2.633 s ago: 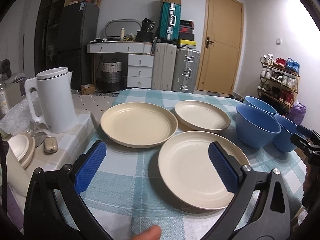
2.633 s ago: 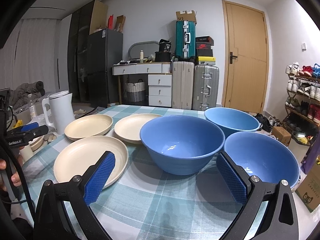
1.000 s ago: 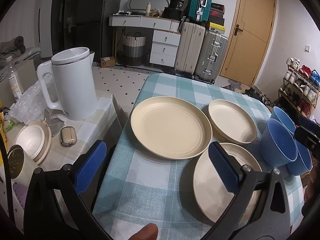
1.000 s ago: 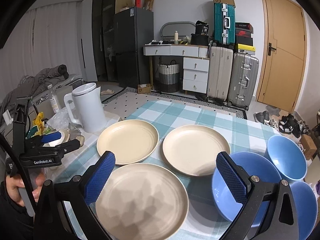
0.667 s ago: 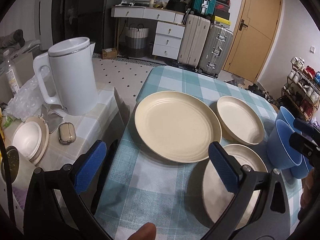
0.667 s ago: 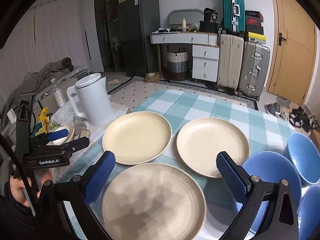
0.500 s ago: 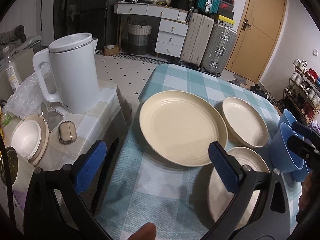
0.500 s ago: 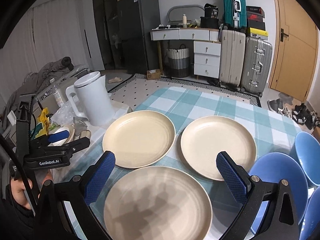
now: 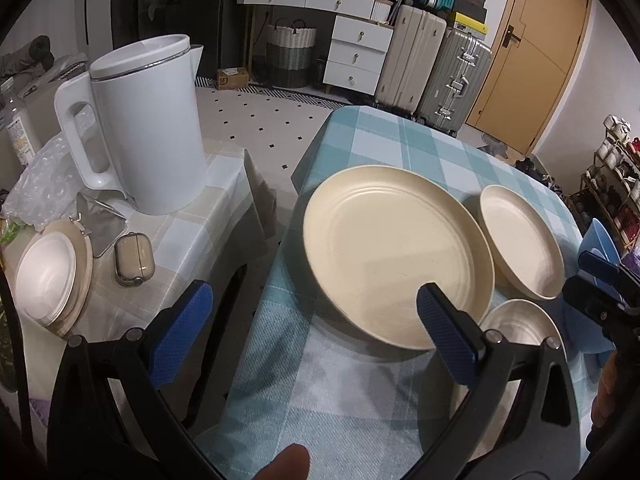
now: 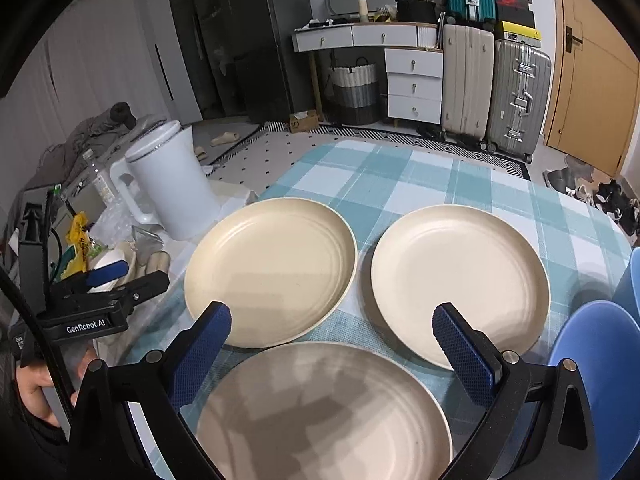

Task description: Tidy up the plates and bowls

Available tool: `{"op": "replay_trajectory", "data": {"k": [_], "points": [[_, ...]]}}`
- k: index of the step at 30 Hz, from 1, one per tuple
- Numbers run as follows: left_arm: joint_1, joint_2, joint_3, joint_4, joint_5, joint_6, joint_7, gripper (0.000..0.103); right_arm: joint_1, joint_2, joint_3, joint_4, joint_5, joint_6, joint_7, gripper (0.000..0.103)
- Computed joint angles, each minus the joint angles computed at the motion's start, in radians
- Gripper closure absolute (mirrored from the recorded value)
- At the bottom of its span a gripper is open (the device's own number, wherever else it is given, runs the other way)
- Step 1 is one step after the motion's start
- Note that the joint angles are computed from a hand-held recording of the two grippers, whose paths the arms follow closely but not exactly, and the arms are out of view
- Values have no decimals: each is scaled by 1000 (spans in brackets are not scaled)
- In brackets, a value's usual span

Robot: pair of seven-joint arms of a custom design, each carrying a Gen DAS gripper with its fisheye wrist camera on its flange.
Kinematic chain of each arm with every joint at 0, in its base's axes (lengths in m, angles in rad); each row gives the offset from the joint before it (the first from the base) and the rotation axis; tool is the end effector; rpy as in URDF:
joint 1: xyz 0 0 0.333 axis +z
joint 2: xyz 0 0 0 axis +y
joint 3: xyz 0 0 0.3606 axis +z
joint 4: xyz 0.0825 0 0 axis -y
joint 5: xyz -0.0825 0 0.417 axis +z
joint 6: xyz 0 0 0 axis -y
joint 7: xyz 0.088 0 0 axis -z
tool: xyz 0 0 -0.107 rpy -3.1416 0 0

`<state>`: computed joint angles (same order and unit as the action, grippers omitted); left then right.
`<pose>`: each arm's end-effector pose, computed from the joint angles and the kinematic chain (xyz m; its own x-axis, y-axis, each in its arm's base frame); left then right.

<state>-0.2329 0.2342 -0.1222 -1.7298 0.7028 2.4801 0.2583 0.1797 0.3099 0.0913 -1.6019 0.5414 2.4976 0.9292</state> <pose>0.6671 -0.2414 0.5318 0.4293 -0.8854 0.1782 -0.6308 -0.4352 -0.6425 0.7173 0.1864 0.5489 0.5709 -0.8076 -0.1482 -0.6698 -0.3536 -0.6530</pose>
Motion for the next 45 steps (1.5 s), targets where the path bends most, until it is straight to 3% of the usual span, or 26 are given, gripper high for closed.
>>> {"op": "replay_trajectory", "data": {"k": [7, 11, 20, 23, 28, 33, 35, 42, 45], "points": [[9, 40, 2, 37, -50, -4, 39, 1, 3, 53, 2, 60, -12, -44, 24, 0], [16, 58, 3, 49, -87, 4, 66, 2, 2, 91, 4, 111, -19, -91, 45, 9], [31, 89, 5, 62, -162, 26, 116, 24, -4, 174, 13, 218, -30, -195, 93, 28], [32, 102, 8, 67, -181, 41, 129, 26, 3, 204, 10, 255, -45, -217, 112, 36], [27, 125, 16, 88, -194, 42, 141, 31, 20, 244, 1, 300, -90, -232, 151, 47], [27, 150, 19, 111, -215, 22, 150, 40, 20, 264, 4, 317, -103, -235, 164, 51], [27, 155, 20, 114, -222, 15, 151, 43, 25, 272, 0, 325, -117, -236, 175, 59], [17, 166, 30, 134, -207, -24, 144, 54, 25, 297, -2, 352, -134, -240, 199, 62], [15, 166, 33, 135, -195, -31, 142, 58, 36, 304, -11, 360, -160, -238, 215, 70]]}}
